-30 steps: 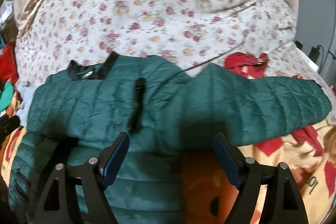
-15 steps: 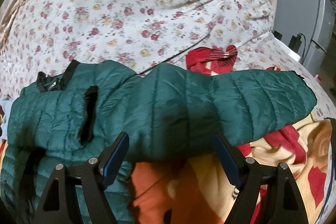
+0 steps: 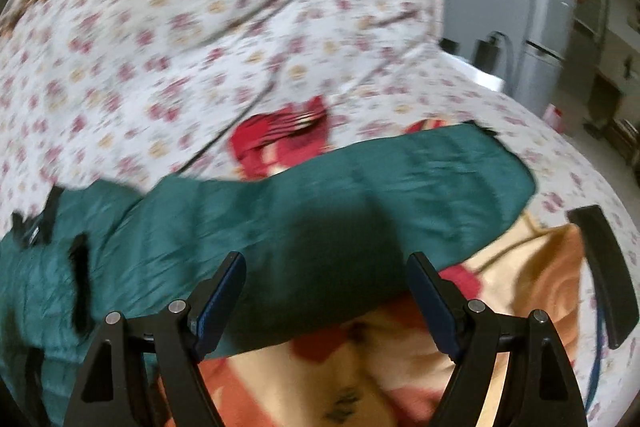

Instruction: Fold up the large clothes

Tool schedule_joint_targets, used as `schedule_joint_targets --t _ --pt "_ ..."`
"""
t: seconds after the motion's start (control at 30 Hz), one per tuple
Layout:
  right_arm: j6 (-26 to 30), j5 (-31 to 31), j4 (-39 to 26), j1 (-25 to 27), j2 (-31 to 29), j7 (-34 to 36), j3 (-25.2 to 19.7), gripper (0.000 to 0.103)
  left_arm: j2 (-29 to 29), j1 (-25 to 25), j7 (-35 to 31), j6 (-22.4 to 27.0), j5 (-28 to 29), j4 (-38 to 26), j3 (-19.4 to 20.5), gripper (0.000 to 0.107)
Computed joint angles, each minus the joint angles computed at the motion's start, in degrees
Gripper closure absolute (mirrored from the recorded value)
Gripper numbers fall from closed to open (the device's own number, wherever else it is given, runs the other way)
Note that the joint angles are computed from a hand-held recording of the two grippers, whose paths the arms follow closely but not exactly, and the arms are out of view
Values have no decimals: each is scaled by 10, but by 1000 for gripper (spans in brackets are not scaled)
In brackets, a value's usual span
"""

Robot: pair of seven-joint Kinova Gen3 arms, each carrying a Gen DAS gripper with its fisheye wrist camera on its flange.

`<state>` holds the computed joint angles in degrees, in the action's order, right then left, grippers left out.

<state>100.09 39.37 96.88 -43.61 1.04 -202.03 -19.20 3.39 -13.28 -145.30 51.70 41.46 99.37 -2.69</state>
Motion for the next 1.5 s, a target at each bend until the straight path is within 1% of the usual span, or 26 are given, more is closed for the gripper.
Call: schedule_joint_targets --t 0.07,0.13,0.23,0.3,0.4,0.47,0.53,0.57,0.6,0.63,0.67,0.73,0.8,0.87,0.93,0.97,1.0,1.07,1.1,1.17,1.27,1.5 --pt "-5 -11 18 9 -18 -15 5 21 6 1 6 0 -6 -4 1 13" --pt "-18 -31 39 29 -43 -32 10 21 9 1 10 -5 -11 -6 2 13" --pt "-27 -41 69 58 -74 -74 1 21 14 1 15 -14 -16 -7 5 13" --pt "-56 -47 95 82 -99 -92 1 20 19 3 21 -17 -23 -10 7 13" --pt "-99 -55 128 115 -128 -99 7 20 22 4 26 -27 -32 -9 11 13" --pt "-137 -44 154 132 -149 -104 5 20 23 4 27 -36 -35 -7 13 13" --pt "-149 -29 165 146 -154 -100 -5 22 25 5 33 -43 -43 -8 14 13" --pt "-157 -27 168 157 -156 -88 -8 35 27 6 38 -44 -47 -9 15 13" --pt "-175 -23 174 158 -163 -67 -1 45 29 6 41 -45 -50 -10 16 13" --pt "-197 -24 181 160 -173 -49 7 64 29 5 42 -45 -50 -11 16 13" --pt "-210 -22 185 163 -178 -38 7 76 30 4 44 -46 -51 -11 16 13" --pt "-212 -10 181 175 -185 -21 -20 85 32 0 42 -42 -48 -13 17 13" --pt "-234 23 191 175 -207 -42 -55 86 32 -4 36 -39 -44 -14 17 13" --pt "-246 44 187 181 -211 -46 -88 86 30 -8 30 -40 -40 -14 16 13" --pt "-254 64 164 186 -197 -33 -117 87 27 -13 21 -39 -32 -15 14 13" --pt "-261 71 154 188 -191 -28 -128 90 25 -15 18 -42 -29 -15 13 13" --pt "-271 83 140 187 -178 -21 -137 90 22 -16 15 -44 -27 -14 11 13" --pt "-285 102 119 181 -155 -15 -146 90 17 -19 11 -48 -25 -15 8 13" --pt "-292 115 104 174 -135 -10 -150 90 16 -20 9 -51 -25 -15 6 13" --pt "-298 130 75 156 -98 8 -144 90 12 -20 9 -59 -30 -14 3 13" --pt "-308 149 44 129 -54 23 -134 90 15 -20 14 -59 -43 -21 0 13" --pt "-384 158 -13 79 23 62 -86 90 25 -31 17 -61 -47 -26 -2 13"
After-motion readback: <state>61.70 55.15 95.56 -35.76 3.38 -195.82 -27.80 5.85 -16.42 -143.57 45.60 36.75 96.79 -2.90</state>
